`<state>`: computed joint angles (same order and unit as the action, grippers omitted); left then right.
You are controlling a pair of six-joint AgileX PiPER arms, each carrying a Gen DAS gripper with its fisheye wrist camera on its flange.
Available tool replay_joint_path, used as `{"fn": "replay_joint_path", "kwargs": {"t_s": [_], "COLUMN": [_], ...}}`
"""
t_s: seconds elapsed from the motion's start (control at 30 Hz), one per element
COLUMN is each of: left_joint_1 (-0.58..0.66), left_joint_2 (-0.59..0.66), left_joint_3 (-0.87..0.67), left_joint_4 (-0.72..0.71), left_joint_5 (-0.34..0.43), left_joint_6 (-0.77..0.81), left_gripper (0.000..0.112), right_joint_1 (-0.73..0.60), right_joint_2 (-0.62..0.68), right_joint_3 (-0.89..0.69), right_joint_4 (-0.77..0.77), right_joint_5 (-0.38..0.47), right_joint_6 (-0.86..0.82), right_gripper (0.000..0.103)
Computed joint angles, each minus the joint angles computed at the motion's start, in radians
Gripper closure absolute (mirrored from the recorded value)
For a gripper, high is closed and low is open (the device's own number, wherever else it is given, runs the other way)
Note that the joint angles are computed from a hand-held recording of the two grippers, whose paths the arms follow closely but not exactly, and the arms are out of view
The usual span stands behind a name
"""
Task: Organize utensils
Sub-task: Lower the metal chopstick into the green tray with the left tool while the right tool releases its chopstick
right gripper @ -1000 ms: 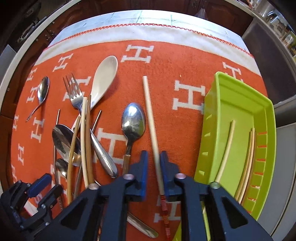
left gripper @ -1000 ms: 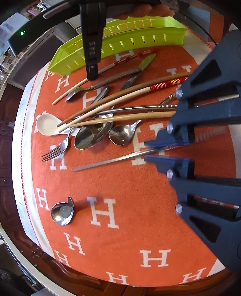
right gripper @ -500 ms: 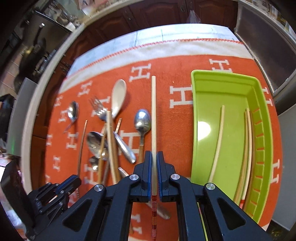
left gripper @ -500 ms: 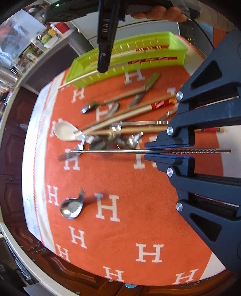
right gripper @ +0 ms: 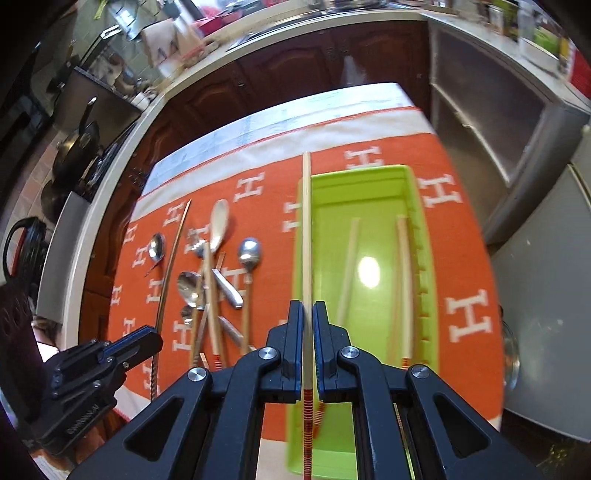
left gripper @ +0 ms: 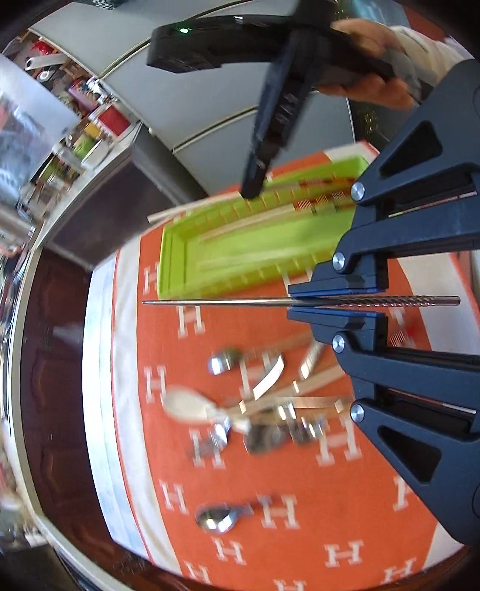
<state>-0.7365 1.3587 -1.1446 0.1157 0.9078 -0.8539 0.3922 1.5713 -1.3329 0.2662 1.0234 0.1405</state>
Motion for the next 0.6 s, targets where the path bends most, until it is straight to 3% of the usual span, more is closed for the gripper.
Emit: {"fn": "replay_joint_path", "kwargs": {"t_s": [0.2,0.37,0.5,0.6], "left_joint_1": [-0.034,-0.04,-0.05,-0.045], "left_joint_2": [0.211,0.302,0.34,0.342], "left_joint_3": [-0.169,-0.229,-0.255,-0.245], "left_joint_4": [-0.085,-0.107,-0.1,-0.11], "left_joint_5": [-0.035,-0.052,-0.036,-0.033], "left_joint_6": [0.017,0.017,0.006,0.031], "left_gripper": [0.109,0.109,0.109,0.109], "right_joint_1": [-0.087,-0.116,-0.11,-0.105], "right_joint_2": [-0.008,0.021,0.061,0.058], "right_joint_3": [0.047,0.042,0.036,0.052], "right_joint_4": [-0.004,-0.027,-0.04,-0.044], "right_joint_5": [0.003,0.014,-0.004,-0.027], "right_joint_6": [-0.043,-0.061,-0.037,-0.033], "right_gripper": [0.098,0.097,0.082,0.08]}}
